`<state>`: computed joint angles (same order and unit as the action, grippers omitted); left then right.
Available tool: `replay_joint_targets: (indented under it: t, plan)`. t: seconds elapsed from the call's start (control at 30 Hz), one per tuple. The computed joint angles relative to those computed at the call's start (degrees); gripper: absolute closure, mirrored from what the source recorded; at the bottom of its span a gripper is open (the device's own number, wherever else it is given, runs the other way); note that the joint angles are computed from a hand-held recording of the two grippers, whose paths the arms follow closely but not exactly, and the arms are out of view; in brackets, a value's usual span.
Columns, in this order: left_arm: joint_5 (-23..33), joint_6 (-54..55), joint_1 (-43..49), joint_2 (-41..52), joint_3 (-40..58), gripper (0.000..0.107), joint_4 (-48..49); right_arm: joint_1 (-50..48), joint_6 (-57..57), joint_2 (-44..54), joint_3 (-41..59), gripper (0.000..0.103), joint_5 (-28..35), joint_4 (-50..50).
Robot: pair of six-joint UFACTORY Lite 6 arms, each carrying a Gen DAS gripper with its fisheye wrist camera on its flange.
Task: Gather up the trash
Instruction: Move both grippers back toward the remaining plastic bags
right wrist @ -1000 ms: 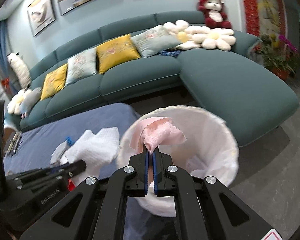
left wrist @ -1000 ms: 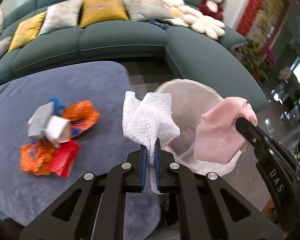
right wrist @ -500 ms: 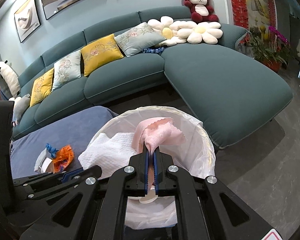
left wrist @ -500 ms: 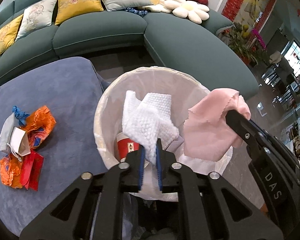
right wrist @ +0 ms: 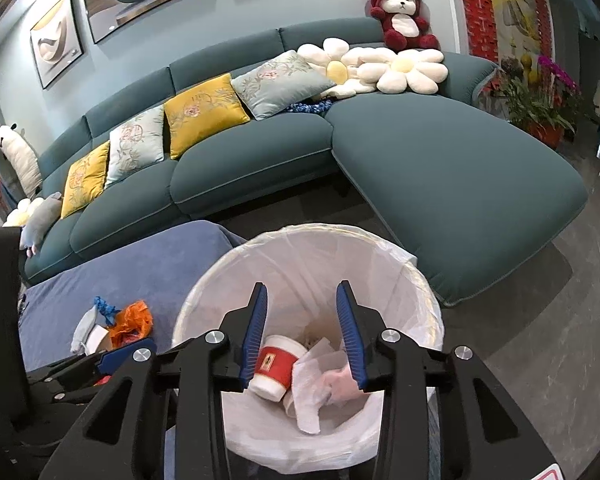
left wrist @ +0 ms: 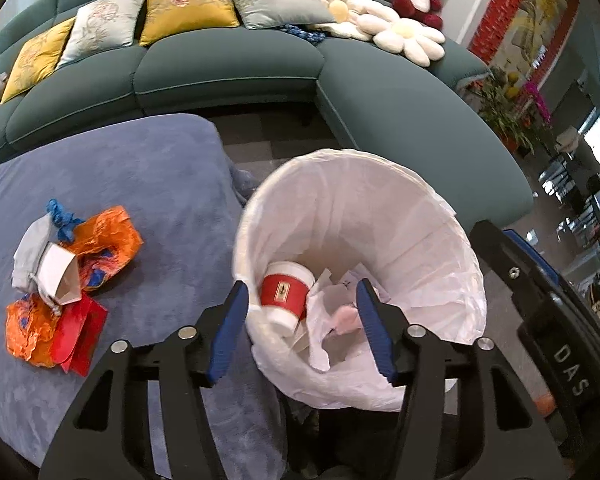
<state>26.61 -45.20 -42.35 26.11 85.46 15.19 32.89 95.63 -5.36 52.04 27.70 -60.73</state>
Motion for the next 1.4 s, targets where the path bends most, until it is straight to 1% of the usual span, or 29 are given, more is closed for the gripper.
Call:
replay_joint_targets:
  t: [0.07,0.33,0.53,0.67,0.77,0.87,1.03,1.1,1.17,1.33,1.4]
  plan:
    - [-0.6,-2.2,0.7,-2.4,-2.9,0.05,1.8,1.3,-0.2,0.7,1.2,0.067,0.9,0.1]
    - [-2.4,-4.7,6.0,-12.3,-14.8,0.049,3.5,6.6,-1.0,5.0,7.0,0.066,3.9,1.8]
    - [-2.8,-6.5,11.8,-20.5,-24.1,0.045,6.6,11.4,-1.8,10.1,12.5,0.065,5.8,3.5]
    - [-2.5,-7.1,16.4,-26.1,-30.4,0.035,8.7,14.9,-2.6,14.6,17.2,0.065,6.4,5.5]
    - [-2.8,-4.2,21.3,-30.6,-35.8,0.031,7.6,17.8,-3.8,19.3,21.9,0.065,7.0,7.2]
    - [-3.4,1.4,26.9,-33.4,-39.8,0.03,4.1,20.0,-5.5,24.2,26.4,0.065,6.9,9.2]
    - [-5.5,16.3,37.8,-36.2,-44.9,0.03,-6.2,23.0,-9.7,32.5,34.5,0.066,6.9,13.6]
    - [-6.2,23.0,41.7,-36.2,-46.0,0.026,-11.3,24.2,-12.0,36.4,38.6,0.065,7.0,15.9]
    - [-6.8,30.0,45.6,-35.9,-47.1,0.021,-16.6,24.9,-14.3,39.6,42.0,0.066,6.9,18.3]
    - [-8.9,43.1,53.0,-31.6,-47.4,0.019,-26.2,25.5,-20.0,47.6,50.0,0.065,6.2,24.9]
    - [-9.6,50.6,56.1,-28.8,-46.7,0.019,-32.4,25.4,-22.9,51.1,53.8,0.063,5.8,28.4]
